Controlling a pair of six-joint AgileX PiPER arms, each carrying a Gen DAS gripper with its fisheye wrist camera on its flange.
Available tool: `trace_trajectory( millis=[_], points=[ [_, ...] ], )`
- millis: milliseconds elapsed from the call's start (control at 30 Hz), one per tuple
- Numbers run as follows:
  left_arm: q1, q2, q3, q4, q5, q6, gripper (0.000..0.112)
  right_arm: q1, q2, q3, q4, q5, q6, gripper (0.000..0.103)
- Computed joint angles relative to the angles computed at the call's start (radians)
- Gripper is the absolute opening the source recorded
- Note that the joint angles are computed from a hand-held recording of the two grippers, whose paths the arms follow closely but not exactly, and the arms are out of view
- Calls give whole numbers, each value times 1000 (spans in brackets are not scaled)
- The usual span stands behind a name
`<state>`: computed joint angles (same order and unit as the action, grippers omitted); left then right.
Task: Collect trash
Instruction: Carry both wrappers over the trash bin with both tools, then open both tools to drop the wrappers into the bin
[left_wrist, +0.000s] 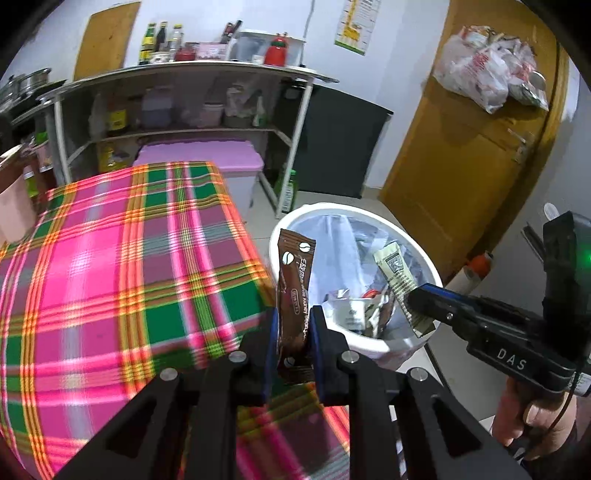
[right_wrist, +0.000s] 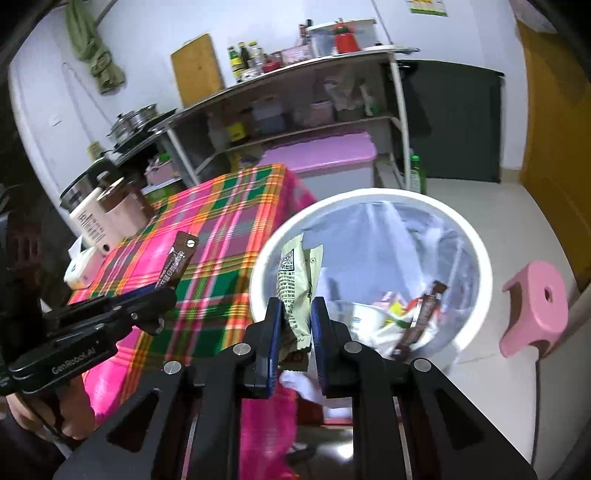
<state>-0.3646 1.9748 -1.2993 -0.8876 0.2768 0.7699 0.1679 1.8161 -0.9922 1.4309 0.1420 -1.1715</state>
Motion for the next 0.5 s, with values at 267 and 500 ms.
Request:
trace_trajectory(
  millis=[267, 500],
  points=[
    [-47, 99, -156, 149, 56, -156, 18, -74, 34, -13, -39, 24, 24, 17],
    [-71, 190, -294, 248, 126, -271, 18, -113, 86, -58, -168, 50, 150, 17]
  ],
)
